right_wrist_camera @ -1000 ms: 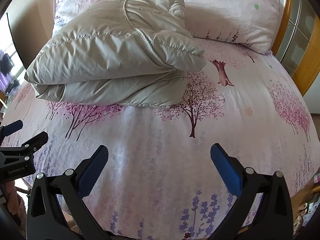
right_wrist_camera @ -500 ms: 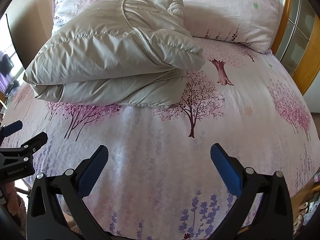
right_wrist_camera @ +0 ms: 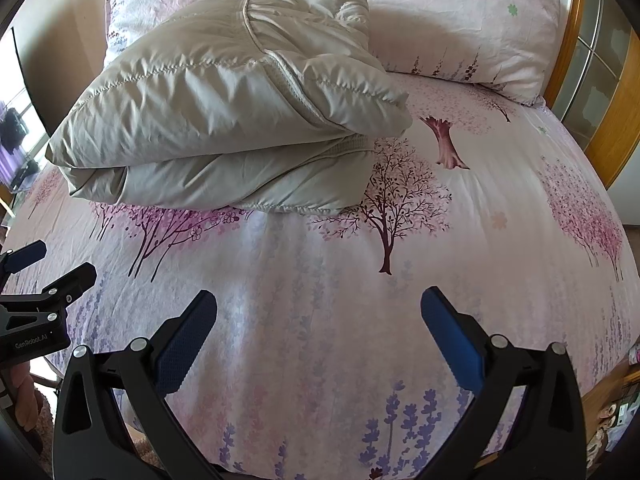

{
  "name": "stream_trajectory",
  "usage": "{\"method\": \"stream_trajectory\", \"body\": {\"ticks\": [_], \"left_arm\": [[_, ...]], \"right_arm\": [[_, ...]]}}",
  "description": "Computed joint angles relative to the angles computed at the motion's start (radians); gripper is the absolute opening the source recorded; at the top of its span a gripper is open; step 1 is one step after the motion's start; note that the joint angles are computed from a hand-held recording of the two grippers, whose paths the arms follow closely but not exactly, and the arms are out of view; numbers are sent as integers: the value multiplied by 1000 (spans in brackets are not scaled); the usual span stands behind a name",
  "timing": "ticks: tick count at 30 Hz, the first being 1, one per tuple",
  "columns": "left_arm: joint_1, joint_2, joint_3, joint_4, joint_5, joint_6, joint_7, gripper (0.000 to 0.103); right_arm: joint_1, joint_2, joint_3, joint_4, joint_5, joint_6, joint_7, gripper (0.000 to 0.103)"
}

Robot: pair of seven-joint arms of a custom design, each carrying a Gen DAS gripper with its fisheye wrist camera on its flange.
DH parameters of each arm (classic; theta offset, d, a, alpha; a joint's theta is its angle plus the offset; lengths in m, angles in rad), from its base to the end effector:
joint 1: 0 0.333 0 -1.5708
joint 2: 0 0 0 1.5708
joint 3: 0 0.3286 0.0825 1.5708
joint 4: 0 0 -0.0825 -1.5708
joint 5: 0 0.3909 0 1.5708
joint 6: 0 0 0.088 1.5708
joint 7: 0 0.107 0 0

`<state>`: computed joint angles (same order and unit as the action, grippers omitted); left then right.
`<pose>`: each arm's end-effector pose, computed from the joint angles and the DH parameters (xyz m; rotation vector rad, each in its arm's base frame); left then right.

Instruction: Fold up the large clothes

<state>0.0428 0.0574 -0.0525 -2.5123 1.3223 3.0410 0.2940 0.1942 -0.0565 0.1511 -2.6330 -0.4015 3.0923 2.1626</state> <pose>0.4597 -0.0790 0.2858 -1.8512 1.8993 -0.4267 0.4282 0.1882 0.3260 -2.0314 1.7449 -0.3841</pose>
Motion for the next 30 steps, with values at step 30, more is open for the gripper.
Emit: {"method": "stream_trajectory", "body": {"ticks": [30], "left_arm": [[0,11,4,12,49,13,-45,101]], "right_arm": [[24,15,-19,7,18,4,-7,102]]}}
